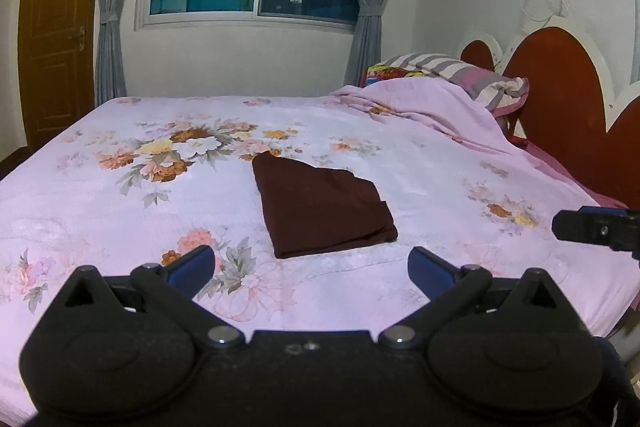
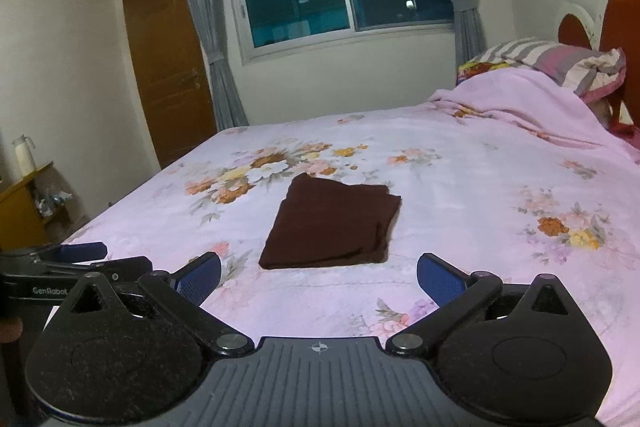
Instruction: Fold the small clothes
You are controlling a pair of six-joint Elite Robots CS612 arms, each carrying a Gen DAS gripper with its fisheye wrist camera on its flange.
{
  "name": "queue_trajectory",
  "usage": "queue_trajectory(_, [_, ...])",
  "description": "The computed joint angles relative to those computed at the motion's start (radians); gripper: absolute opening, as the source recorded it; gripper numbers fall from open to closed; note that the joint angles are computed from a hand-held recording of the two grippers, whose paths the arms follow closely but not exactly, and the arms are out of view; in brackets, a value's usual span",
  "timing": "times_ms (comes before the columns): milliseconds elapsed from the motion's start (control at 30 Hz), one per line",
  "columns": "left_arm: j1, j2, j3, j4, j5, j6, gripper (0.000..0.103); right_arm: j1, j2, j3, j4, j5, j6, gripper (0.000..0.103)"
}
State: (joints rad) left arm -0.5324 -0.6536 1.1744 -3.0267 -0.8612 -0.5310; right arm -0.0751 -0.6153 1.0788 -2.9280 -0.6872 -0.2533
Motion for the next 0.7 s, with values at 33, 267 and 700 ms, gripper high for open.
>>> queue_trajectory(33, [0.000,0.000,-0.001,0.000,0.002,0.003,0.103,0.000,0.000,0.002,-0.015,-0.006,0.003,0.103])
queue_trajectory(267, [-0.001,0.000,0.002,-0.014,-0.007,0.014,0.103,-0.005,0.002,-0.002,-0.022,0.004,0.026,0.103])
queue_trajectory(700, [-0.003,0.000,0.006,-0.040,-0.007,0.031,0.103,-0.006,-0.007,0.010,-0.030,0.003,0.032,0.103])
